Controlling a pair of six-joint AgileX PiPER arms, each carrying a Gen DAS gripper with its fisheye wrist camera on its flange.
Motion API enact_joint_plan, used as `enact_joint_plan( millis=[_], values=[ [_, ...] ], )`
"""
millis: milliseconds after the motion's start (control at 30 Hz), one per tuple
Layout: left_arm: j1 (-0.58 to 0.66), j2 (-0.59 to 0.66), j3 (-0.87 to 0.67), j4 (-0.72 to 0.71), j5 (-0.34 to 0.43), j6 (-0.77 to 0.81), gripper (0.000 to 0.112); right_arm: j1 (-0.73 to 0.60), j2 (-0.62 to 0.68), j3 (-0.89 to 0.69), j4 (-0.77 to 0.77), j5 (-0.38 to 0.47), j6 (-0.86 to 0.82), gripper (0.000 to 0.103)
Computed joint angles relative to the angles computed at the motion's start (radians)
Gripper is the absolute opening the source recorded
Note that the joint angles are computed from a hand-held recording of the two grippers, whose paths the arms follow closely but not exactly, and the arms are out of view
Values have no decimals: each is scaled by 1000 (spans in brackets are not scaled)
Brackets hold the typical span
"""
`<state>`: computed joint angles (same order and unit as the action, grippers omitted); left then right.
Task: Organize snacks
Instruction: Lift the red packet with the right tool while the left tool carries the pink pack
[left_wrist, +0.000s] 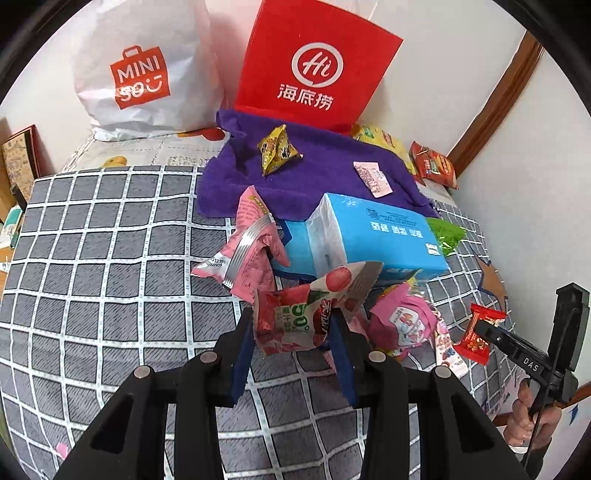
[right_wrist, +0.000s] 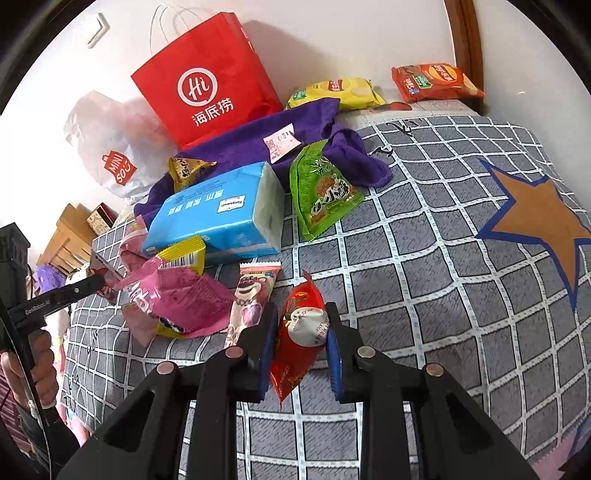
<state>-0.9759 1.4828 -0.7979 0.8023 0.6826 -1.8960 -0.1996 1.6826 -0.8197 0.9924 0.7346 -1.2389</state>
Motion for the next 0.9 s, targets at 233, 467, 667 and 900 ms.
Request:
enact_joint_plan(
  millis=[233,467,667,900],
  values=[
    [-57,-45,6,29,40,-61,37,-37,-84,26,-9,42,4,24],
    [-106,-58,-31,47,101,-75,37,-48,-157,18,-23,71,41,24],
    [-124,-59,-71,57,140,-64,37,-30,-203,-12,-35,68,106,24],
    [-97,-55,-109,47,132,-19,37,14,-223,-66,-39,70,166,24]
  ],
)
